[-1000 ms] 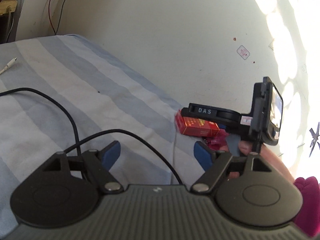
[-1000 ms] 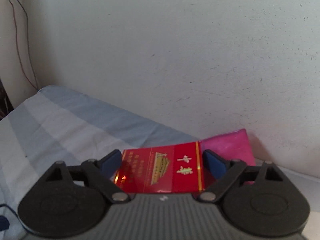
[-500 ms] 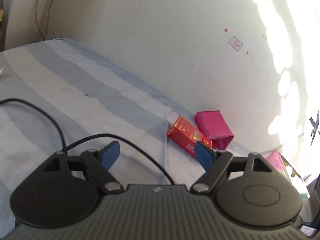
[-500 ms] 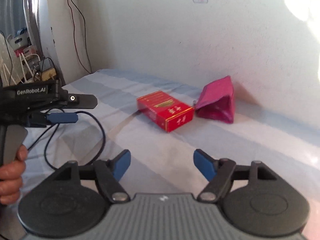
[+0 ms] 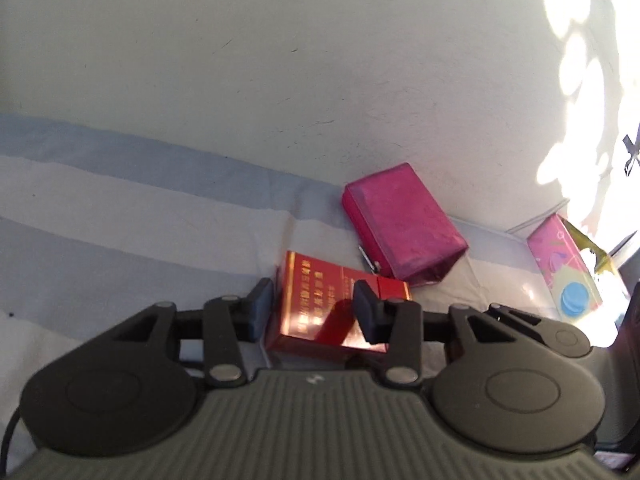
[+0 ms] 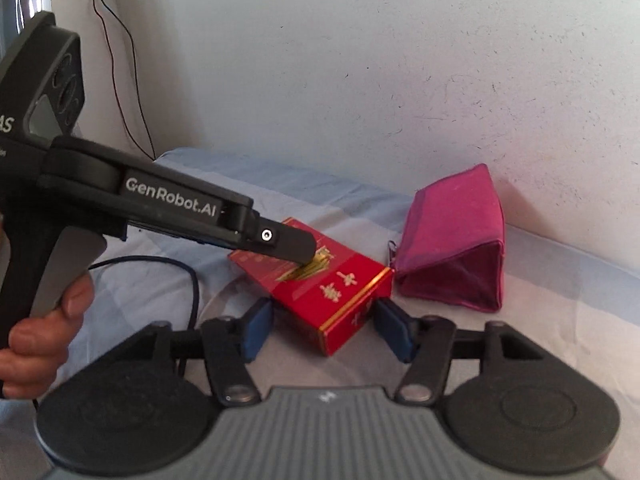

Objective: Organize objects
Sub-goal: 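Move the right gripper to the red box and grasp it, then lower the red box into the pink tin and open the right gripper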

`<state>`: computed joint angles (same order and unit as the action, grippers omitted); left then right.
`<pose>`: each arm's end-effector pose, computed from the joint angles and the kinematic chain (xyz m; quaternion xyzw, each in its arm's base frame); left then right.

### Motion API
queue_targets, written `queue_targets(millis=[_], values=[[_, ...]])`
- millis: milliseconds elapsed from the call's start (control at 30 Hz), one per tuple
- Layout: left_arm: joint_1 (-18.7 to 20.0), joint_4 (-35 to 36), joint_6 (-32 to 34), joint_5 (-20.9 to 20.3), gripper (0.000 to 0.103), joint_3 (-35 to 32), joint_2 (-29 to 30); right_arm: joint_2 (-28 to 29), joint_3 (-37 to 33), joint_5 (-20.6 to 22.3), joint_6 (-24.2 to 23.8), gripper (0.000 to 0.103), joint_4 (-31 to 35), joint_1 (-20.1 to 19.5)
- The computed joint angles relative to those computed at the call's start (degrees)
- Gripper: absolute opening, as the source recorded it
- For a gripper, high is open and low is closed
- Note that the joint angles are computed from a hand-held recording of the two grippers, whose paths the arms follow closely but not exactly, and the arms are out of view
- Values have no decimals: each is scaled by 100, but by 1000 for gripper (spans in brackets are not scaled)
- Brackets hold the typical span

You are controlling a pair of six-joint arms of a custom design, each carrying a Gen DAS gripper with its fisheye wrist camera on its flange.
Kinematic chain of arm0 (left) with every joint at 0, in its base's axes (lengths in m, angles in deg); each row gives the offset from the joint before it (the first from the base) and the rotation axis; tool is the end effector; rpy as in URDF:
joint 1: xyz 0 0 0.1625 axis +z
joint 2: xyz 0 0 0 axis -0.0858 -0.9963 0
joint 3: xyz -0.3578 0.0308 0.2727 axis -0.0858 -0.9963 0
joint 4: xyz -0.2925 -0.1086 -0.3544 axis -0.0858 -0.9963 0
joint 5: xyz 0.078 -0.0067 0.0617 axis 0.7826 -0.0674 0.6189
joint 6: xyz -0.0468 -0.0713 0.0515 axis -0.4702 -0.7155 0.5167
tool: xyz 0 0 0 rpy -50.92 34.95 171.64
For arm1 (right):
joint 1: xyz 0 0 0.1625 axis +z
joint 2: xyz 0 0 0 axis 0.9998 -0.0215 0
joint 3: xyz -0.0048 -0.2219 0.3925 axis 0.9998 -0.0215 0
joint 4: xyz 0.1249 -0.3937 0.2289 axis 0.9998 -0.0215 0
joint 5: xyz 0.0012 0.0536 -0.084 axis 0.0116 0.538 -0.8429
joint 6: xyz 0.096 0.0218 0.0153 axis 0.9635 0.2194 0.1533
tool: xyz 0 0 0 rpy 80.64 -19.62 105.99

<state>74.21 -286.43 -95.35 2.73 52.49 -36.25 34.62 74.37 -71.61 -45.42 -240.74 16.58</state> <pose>0.0526 -0.4585 0.2160 -0.1117 0.8240 -0.4830 0.2744 0.2929 -0.5512 -0.1671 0.5895 -0.8036 0.0806 0.0135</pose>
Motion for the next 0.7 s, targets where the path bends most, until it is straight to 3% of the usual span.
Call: queue_targets(millis=[67,200,333,467,533,700], values=[[-405,-256,-176,167,45,269,62,-377,420,196,45,52,-52,-187],[-1239,-1090,-375,61,46,615,510,-1430,1620,746,-249,52,-699,-773],[-1742,-1403,-53,-425,51,105,1325,-2468,2586,1299,-471,53,-1672,-1434],[-1716,-1031,515,-1154,51,-922,2115,-3023,2881,1668,-598,56,-2780,-1961],[-1564,-815,717,-1573,53,-1555,2583,-3080,2747,1616,-527,58,-3116,-2114],[-1220,-233,705,-1802,53,-2636,3301,-2803,2011,1284,-194,58,-2990,-2306]])
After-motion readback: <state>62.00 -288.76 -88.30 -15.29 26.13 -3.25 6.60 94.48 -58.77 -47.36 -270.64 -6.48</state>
